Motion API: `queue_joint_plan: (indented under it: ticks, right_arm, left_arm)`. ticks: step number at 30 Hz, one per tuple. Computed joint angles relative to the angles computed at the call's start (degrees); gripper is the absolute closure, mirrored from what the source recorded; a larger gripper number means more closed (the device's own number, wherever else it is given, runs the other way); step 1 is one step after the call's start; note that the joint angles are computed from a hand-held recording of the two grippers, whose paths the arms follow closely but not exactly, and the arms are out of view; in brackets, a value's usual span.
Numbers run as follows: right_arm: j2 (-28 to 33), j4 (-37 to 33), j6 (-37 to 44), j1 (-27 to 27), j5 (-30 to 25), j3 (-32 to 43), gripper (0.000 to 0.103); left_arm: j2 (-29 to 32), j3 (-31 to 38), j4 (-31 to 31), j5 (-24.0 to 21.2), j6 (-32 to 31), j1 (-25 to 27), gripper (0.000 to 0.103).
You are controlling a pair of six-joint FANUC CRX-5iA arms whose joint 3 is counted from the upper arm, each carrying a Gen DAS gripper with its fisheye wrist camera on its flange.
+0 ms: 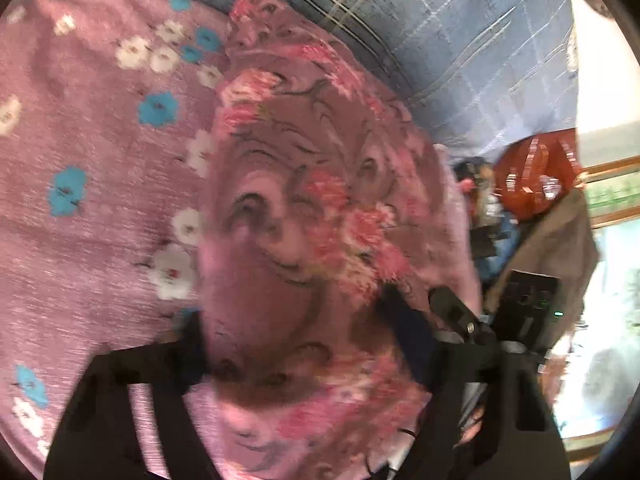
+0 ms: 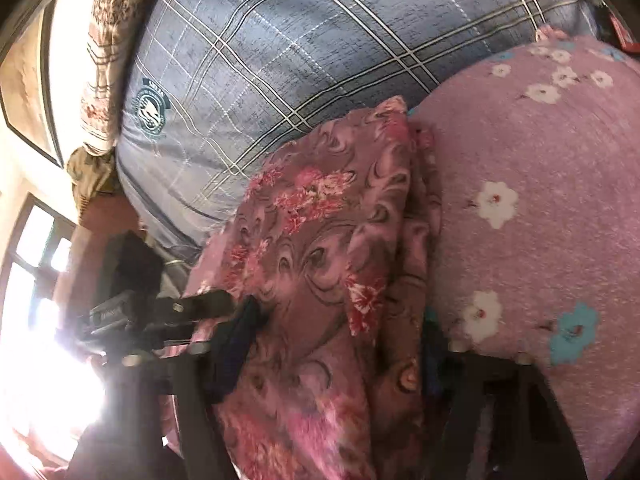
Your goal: Fold small clothes
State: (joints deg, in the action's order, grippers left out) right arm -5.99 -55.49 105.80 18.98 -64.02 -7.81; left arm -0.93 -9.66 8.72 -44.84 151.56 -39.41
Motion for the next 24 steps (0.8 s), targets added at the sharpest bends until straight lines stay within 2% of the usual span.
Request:
queue_joint_plan:
  ticks: [1, 3, 4, 6, 8, 11, 14, 15, 17, 20, 22, 24]
  right_arm:
    - [-0.2, -0.5, -0.4, -0.4, 0.3, -0.5, 0.066]
    - [-2.2, -0.5, -0.9, -0.7, 2.0, -2.2, 0.071]
    - [-3.1, 0.7, -1.5, -0.1, 3.0, -2.7, 0.071]
    - [-6.0, 5.5, -5.0, 3.3, 6.7, -4.3, 0.072]
    - [-9.4, 11.0, -9.3, 7.7, 10.7, -5.9, 0.072]
    - [-12.7, 14.4, -12.6, 10.8, 12.5, -7.3, 0.072]
    - [-17.0, 15.4, -14.4, 13.1, 11.7, -8.8, 0.073]
    - [-18.7, 15.5, -14.3, 13.8, 11.2, -9.4, 0.073]
    - [-21.5, 17.8, -17.3, 18.5, 12.8, -10.8, 0.072]
    - [-24.7, 16.8, -18.5, 22.4, 13.1, -12.4, 0.072]
    - [-26.6, 15.6, -18.6, 25.6, 13.6, -14.2, 0.071]
    - [-27.1, 16.7, -20.1, 30.1, 14.4, -16.5, 0.069]
  left_arm:
    - [-0.1, 0.2, -0.3, -0.4, 0.6, 0.2, 0.063]
    - [-0.8, -0.2, -0.7, 0.4, 2.0, -0.1, 0.070]
    - [-2.1, -0.8, -1.6, -0.7, 1.9, 0.0, 0.071]
    - [-0.4, 4.1, -7.1, -5.6, 4.4, -2.3, 0.073]
    - [0.5, 7.0, -10.2, -8.4, 6.5, -4.1, 0.073]
    - [-1.5, 7.0, -11.9, -9.3, 8.3, -5.5, 0.074]
    - [-5.8, 6.0, -15.5, -11.2, 11.6, -8.2, 0.074]
    - [-7.1, 6.2, -17.3, -12.6, 13.3, -9.7, 0.074]
    - [-9.9, 6.5, -22.1, -16.3, 17.9, -13.8, 0.074]
    - [-14.0, 5.6, -29.1, -21.5, 26.9, -21.2, 0.073]
    - [-16.1, 3.9, -32.9, -23.8, 34.0, -26.2, 0.073]
    - [-16.6, 1.6, -33.4, -24.6, 38.9, -28.8, 0.071]
